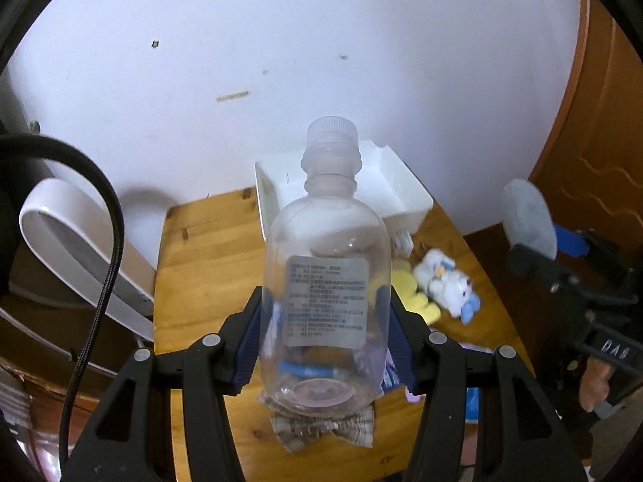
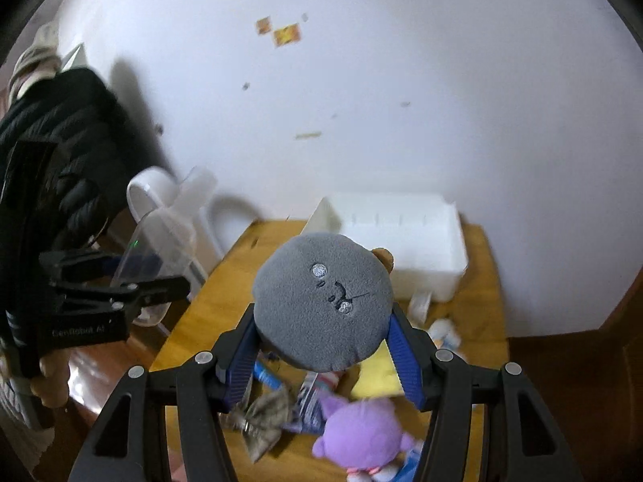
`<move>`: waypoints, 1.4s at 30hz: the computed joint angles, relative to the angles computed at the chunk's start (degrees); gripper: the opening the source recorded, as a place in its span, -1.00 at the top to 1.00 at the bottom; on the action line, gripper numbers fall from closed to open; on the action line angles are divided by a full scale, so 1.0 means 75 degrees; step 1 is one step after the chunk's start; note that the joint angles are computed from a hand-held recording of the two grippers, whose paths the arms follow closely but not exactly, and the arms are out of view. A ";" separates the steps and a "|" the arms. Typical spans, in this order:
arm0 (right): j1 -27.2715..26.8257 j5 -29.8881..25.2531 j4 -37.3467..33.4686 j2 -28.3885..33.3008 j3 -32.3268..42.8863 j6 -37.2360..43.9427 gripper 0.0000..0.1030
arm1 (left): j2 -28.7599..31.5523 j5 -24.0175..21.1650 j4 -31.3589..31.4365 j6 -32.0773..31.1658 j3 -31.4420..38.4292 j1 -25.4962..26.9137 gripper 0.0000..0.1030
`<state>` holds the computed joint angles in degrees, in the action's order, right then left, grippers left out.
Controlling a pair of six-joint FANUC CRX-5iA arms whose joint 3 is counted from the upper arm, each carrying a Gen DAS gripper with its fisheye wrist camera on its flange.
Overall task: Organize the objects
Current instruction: 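Lift the bottle with the left gripper while the right gripper lifts the grey plush toward the tray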
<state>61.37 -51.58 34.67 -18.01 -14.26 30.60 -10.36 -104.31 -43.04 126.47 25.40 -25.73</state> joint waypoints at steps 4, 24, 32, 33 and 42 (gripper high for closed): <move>-0.0427 -0.0016 0.0092 0.0296 0.0383 0.0119 -0.18 | 0.0180 0.0134 0.0006 -0.0403 0.0276 0.0424 -0.14; -0.1596 -0.0300 0.0080 0.1979 0.2760 0.1308 -0.19 | 0.1577 0.1384 -0.0387 -0.2376 0.2099 0.1742 -0.14; -0.2193 -0.0881 -0.0438 0.3270 0.4241 0.2114 -0.21 | 0.2204 0.1772 0.0491 -0.2572 0.2369 0.3019 -0.14; -0.2290 -0.0983 -0.0616 0.3470 0.4467 0.2241 -0.21 | 0.2310 0.1806 0.0612 -0.2600 0.2393 0.3169 -0.14; -0.3059 -0.1742 -0.2206 0.4953 0.5843 0.2933 -0.21 | 0.3054 0.1870 0.2177 -0.2920 0.2191 0.4365 -0.14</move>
